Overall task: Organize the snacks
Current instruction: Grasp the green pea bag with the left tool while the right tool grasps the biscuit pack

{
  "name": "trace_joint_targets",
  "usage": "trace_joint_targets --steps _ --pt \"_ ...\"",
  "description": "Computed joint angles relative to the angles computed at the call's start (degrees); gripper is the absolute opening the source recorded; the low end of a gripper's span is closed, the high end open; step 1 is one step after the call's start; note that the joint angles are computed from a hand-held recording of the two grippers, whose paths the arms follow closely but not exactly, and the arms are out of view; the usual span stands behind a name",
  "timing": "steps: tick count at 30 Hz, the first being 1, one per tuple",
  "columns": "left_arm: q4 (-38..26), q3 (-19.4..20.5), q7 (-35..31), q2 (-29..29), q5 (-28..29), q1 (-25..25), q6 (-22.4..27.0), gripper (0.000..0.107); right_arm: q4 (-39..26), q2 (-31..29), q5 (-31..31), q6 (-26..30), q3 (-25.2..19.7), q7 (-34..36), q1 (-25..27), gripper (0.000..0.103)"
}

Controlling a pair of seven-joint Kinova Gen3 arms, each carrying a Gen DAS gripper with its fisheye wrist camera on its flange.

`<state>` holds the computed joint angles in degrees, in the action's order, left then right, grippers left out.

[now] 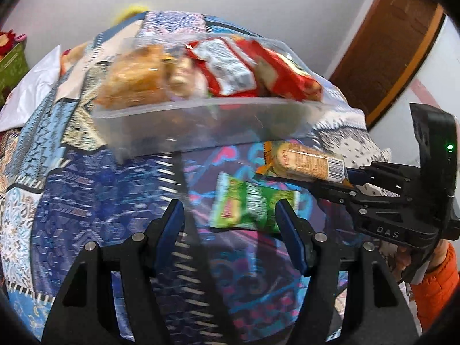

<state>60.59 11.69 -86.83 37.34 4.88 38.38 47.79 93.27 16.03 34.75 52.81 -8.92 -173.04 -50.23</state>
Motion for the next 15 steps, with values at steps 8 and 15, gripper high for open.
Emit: trace_joint_targets --steps 8,15 --pt "-7.62 -0.60 1.72 5.00 -0.57 2.81 5.87 0.073 2.60 -2.57 -0.83 0.00 -1.84 -2.37 -0.74 0.037" --pt "-11.08 -2.39 2.67 7.40 -2.54 5.48 6.13 0.074 0.63 -2.56 3.47 4.53 -2.10 -2.48 -1.73 0.072"
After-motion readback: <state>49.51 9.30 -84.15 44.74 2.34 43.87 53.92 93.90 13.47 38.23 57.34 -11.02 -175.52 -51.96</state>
